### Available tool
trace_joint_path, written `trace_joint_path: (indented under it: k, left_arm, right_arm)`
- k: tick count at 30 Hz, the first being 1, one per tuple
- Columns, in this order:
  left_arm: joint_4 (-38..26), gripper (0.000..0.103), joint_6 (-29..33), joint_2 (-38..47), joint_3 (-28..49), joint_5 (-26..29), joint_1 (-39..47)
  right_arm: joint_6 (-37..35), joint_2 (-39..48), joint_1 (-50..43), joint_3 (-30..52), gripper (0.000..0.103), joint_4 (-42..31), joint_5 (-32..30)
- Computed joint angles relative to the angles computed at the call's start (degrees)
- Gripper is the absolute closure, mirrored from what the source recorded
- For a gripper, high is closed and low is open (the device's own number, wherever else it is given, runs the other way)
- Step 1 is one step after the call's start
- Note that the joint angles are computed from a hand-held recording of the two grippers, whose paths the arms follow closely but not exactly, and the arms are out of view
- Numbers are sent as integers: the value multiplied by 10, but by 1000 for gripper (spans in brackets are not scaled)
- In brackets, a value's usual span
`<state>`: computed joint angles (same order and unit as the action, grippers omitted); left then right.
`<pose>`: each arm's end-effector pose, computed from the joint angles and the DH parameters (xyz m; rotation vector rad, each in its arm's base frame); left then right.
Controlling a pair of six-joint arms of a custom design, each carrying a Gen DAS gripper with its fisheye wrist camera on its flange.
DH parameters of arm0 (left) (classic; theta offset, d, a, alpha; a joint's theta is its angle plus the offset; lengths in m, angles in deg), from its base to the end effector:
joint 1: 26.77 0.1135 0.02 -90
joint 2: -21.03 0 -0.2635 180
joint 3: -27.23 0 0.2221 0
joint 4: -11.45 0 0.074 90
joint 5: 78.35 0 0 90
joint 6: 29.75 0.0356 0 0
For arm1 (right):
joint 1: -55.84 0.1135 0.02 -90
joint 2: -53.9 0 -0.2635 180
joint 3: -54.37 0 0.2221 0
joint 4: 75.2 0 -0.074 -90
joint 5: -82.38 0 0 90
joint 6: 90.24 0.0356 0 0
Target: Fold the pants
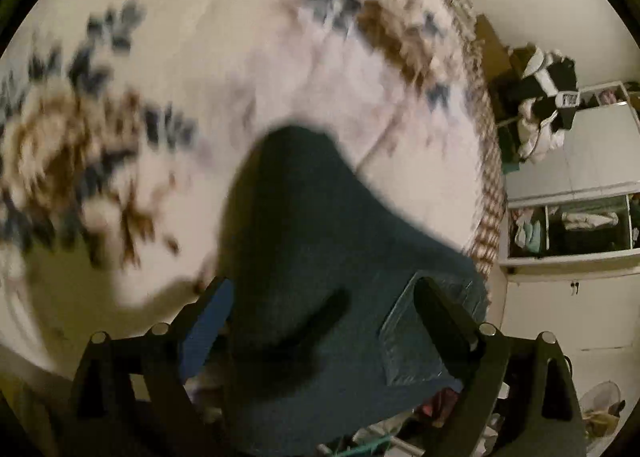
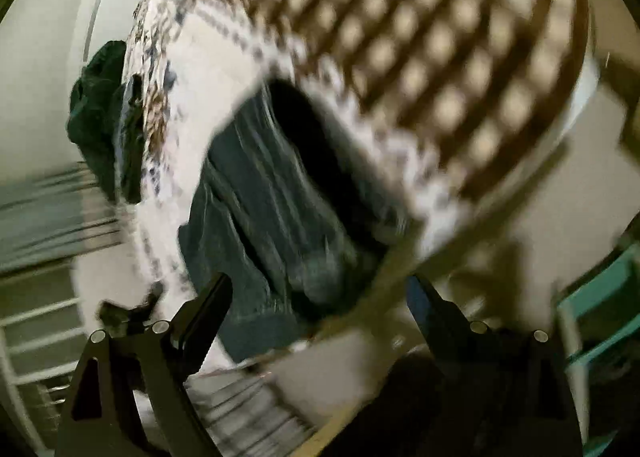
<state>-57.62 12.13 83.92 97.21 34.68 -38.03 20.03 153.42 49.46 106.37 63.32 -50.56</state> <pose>0.1645 -0.0469 0.2812 -0.7486 2.6955 -0.8398 0.2167 0.0002 0.1095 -0.6491 -2.7833 -1.1188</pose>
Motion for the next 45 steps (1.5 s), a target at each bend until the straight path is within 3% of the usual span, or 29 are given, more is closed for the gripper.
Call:
trace_joint_path:
  k: [1,4,6,8,11,15,18,21,24,25,27,28,29,30,31,32,35,39,45]
  left_arm:
    - [18,11,-15,4,-26,2,-15]
    - [62,11,-36,19,-70,13,-35]
    - [77,11,-32,24,-73,-1,-49]
    - [76,11,-24,29,-66,-6,-54]
    - [79,11,-18,38,-63,-2,-51]
    - [79,10,-14,17,-81,8,-42]
    - [94,5,-17,13,-92,15,-40]
    - [96,3,-16,25,-87,4,-54]
    - [98,3,-15,30,-79,-7,-64]
    - [102,3,-10,31,-77,-9,-67]
    - [118,4,-18,16,-83,-21,-76]
    - [120,11,-22,3,-88,-26,-76]
    - [120,26,-24,-10,-94,-27,-72]
    - [114,38,-25,-23,-99,-29,-68]
    - [109,58,-24,-53,-112,-17,-47]
    - [105,68,-22,-72,-119,-3,-32]
    - [70,75,-10,-101,-99,-4,-31]
    - [15,76,-23,-110,-39,-18,-52]
    - [-102,76,-36,-83,141,-33,-52]
  right_arm:
    - [22,14,11,-21,12,39,-12]
    - [130,66,55,-85,13,246,-58]
    - [190,85,97,-103,13,352,-24]
    - [224,111,129,-95,15,396,25]
    - [269,128,142,-92,15,426,36]
    - [279,112,147,-89,15,452,-14]
    - [223,97,160,-45,15,380,0]
    - [167,167,170,18,14,303,28]
    - [191,187,181,17,12,348,5]
    - [196,183,194,23,14,349,8]
    - [195,177,216,24,33,358,20]
    - [198,170,224,20,46,362,30]
    - [207,162,229,11,54,374,36]
    - [214,151,227,2,56,383,37]
    - [222,138,227,-7,58,390,40]
    - [218,121,225,-8,59,375,45]
    - [195,71,222,-14,60,327,50]
    - [186,32,218,2,61,268,42]
    - [142,-76,192,64,61,97,4]
